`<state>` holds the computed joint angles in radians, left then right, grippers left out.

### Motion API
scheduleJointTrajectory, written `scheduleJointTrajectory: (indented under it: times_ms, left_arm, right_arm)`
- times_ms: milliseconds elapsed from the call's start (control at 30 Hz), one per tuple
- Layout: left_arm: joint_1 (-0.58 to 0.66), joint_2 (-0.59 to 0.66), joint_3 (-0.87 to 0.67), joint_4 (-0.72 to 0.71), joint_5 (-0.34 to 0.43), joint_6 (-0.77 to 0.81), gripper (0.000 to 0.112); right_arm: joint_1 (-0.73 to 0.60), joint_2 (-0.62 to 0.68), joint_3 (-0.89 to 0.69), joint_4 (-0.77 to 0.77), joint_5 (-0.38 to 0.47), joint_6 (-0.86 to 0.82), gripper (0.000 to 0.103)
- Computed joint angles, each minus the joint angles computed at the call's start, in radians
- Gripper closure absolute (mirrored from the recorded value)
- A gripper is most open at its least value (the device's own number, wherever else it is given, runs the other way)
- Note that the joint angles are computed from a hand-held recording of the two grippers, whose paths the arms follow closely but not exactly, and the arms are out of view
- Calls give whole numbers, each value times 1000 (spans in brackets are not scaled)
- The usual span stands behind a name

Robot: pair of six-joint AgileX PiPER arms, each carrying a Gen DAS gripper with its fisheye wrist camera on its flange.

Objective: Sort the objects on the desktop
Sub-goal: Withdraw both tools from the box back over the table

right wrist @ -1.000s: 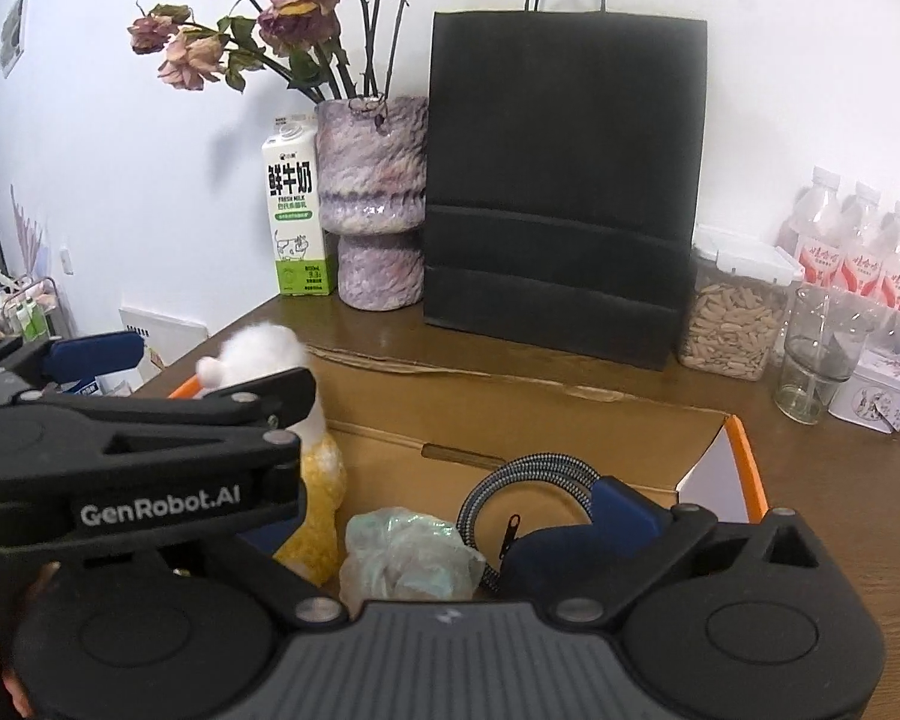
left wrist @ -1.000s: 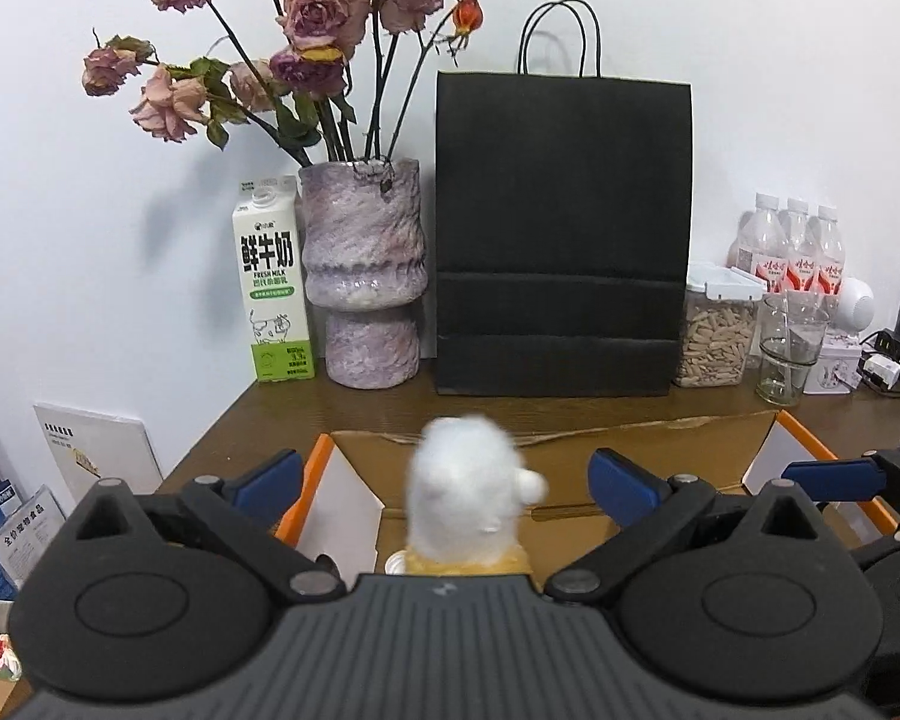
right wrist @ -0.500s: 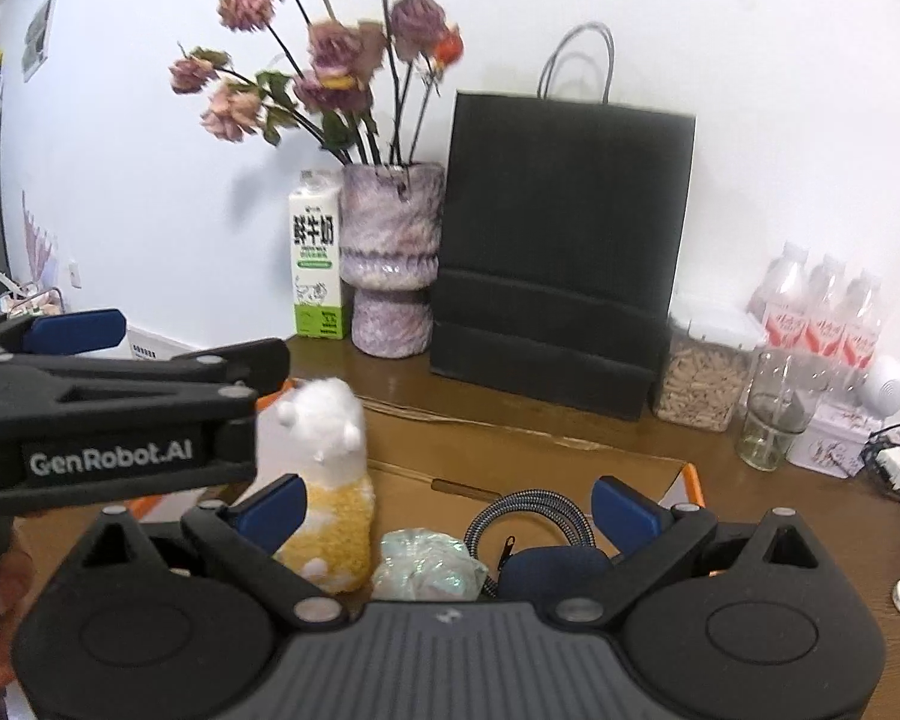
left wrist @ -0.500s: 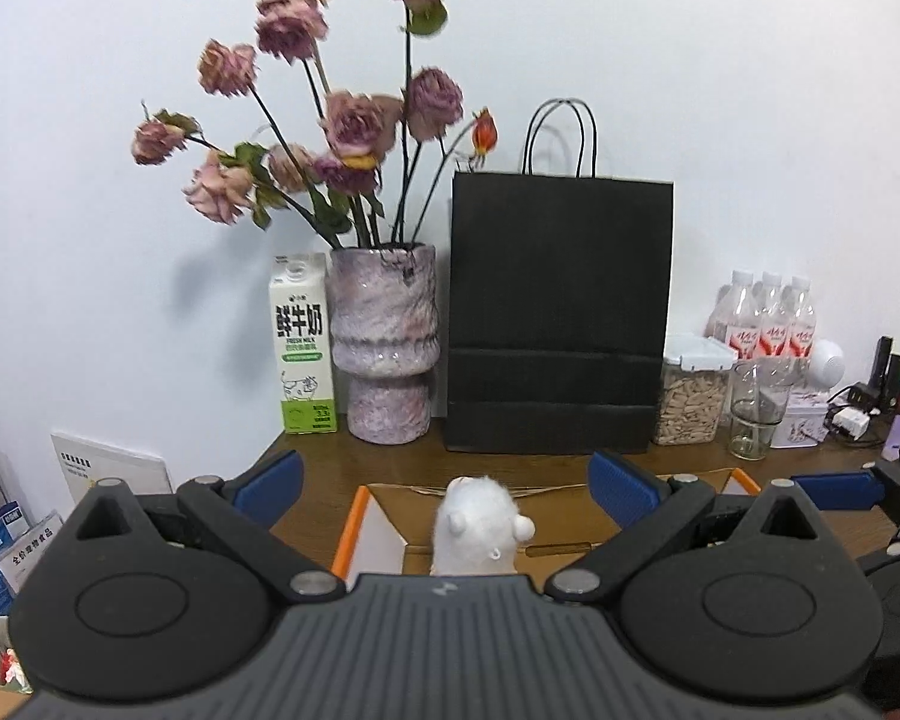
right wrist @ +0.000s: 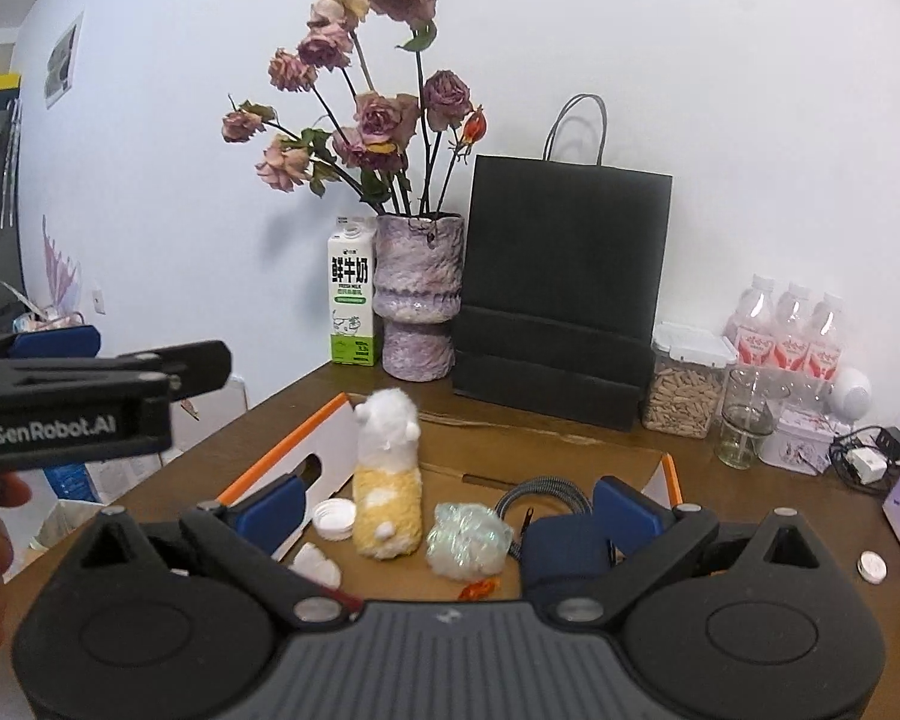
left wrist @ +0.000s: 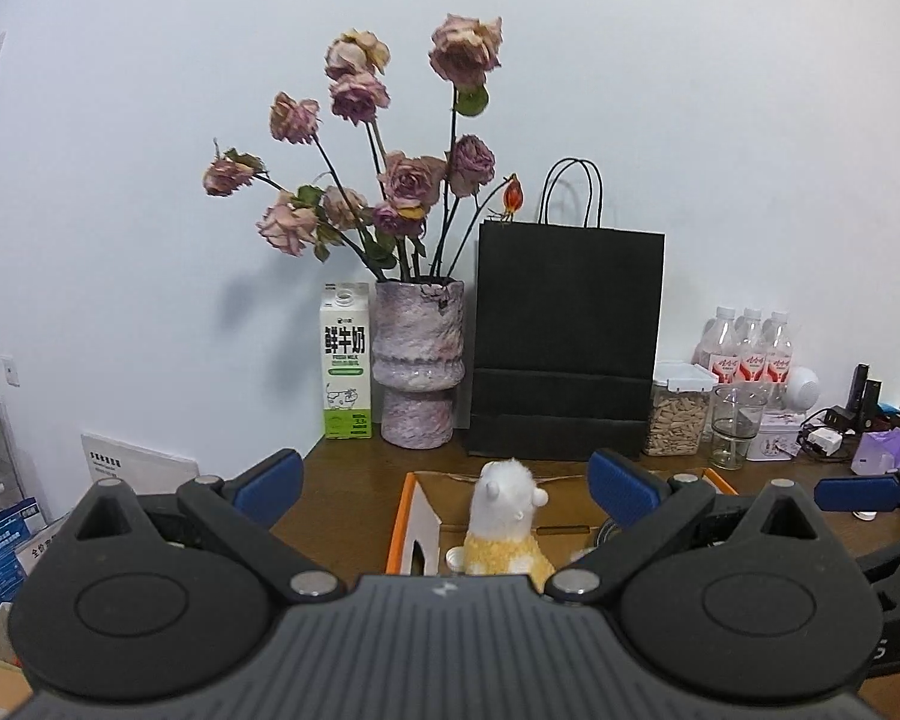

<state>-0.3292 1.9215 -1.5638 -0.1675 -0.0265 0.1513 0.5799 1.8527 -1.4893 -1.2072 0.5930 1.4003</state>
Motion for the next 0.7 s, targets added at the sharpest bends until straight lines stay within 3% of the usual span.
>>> scheduleJointTrajectory:
  times_ms: [167,300,467,700]
  left_arm:
    - [12,-88,154,170,-68,-169,9]
    - [22,-131,235,189,-96,-181,9]
    - [41,-166,318,320,-128,-307,9]
    - [60,-180,406,337,-163,-321,9]
  right_arm:
    - [54,-60,116,-83,32,124,1]
    - [90,-91,184,-121,54,193,1]
    - [122,-121,260,-140,63,260,1]
    - [141,-135,353,-154,60,346,1]
